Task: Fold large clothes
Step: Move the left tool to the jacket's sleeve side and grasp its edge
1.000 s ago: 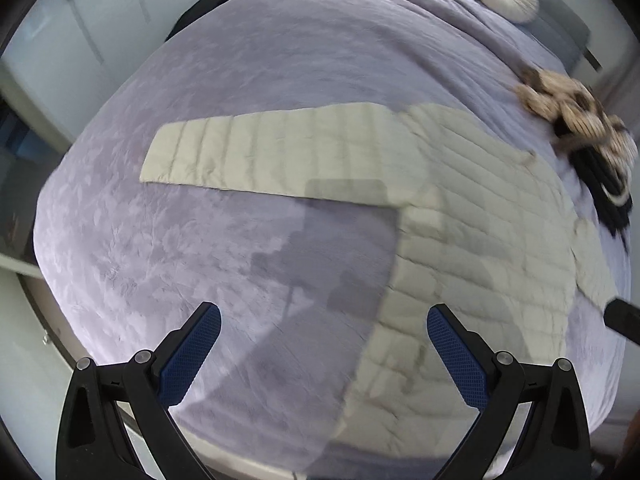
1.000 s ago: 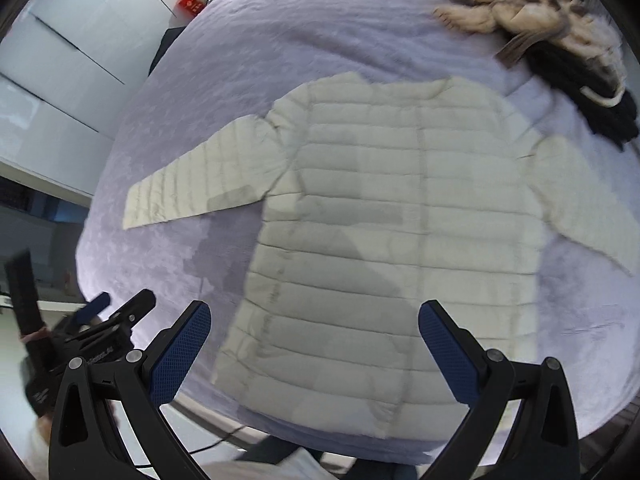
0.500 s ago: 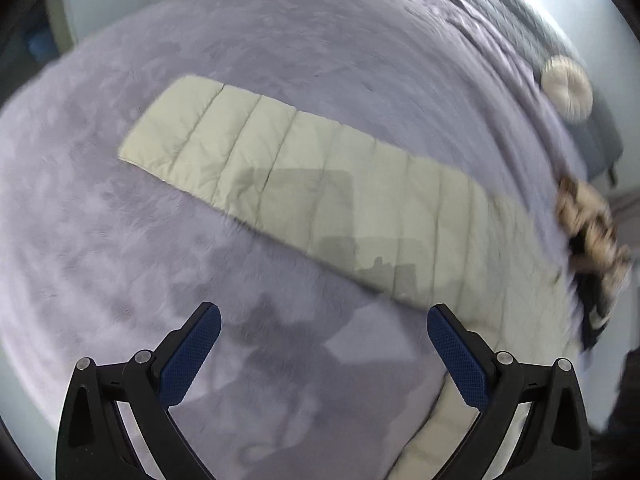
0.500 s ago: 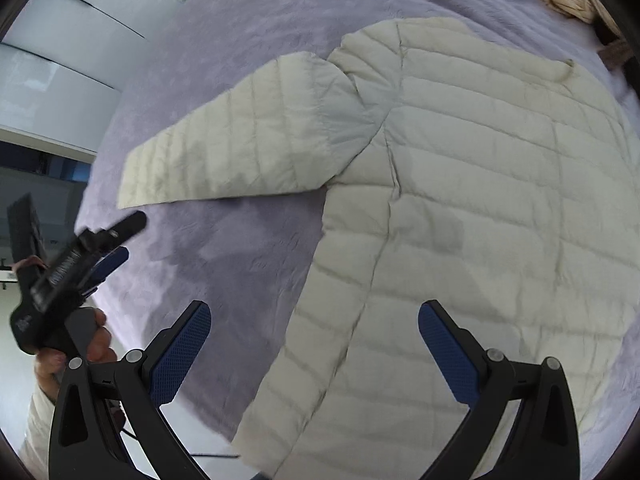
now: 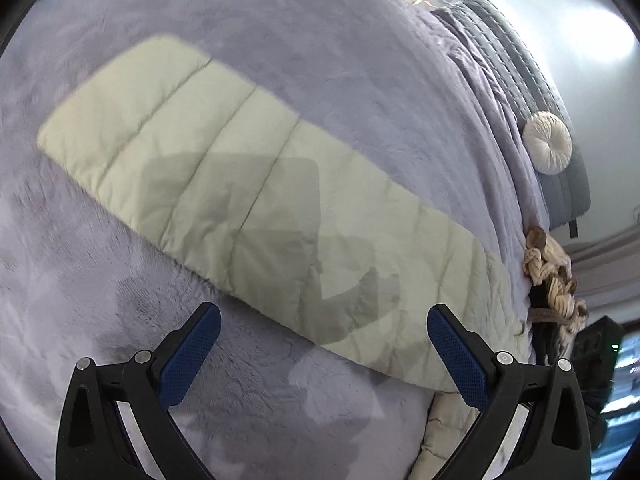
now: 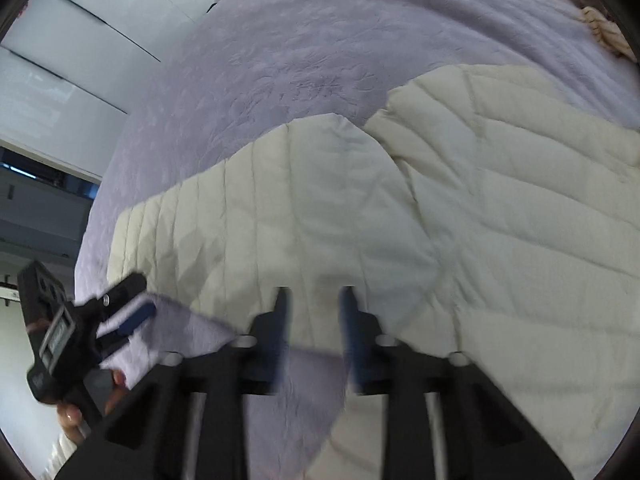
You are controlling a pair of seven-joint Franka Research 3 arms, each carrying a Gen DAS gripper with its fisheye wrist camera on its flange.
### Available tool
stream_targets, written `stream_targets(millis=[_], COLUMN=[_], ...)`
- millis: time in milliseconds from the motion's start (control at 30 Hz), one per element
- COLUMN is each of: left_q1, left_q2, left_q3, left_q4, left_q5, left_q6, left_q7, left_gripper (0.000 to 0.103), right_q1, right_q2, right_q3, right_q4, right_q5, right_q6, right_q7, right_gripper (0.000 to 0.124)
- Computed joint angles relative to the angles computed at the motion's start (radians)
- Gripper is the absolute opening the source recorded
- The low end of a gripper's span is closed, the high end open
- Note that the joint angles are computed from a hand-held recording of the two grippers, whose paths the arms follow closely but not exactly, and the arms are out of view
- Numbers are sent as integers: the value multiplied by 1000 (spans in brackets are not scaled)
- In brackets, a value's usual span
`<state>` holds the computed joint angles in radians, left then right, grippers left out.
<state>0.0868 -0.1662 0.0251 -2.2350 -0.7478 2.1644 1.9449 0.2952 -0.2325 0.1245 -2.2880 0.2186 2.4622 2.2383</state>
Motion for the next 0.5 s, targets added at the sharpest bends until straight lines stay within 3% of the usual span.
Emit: stream_targets(millis=[133,300,367,400,433,500], left_q1=[0,-4,-8,-9,-9,-8], left_q2=[38,88,84,89,96,105], left_q3=[-4,-36,-54,-57,-59,-53], left_q4=[2,31,23,27,34,48], left_q5=[-41,-62,-15,14,42,40], left_q6=[21,118,198,214,221,208], left_q7=[-6,-24,-67,-89,-109,-96], left_gripper=[103,103,87,70,61,19], right_q1=[5,16,18,19,20,23], right_q2=[53,65,67,68,64,61], right_q3=[-5,-14,-14,-13,-12,-11], right_q4=[-8,-56,-60,-60,-63,-69], right_q5=[14,83,91,91,92,99], right_q6=[50,115,127,130,132,142], right_q7=[-23,-33,-32,-33,-33,-33], right_gripper=[24,22,22,22,22,22])
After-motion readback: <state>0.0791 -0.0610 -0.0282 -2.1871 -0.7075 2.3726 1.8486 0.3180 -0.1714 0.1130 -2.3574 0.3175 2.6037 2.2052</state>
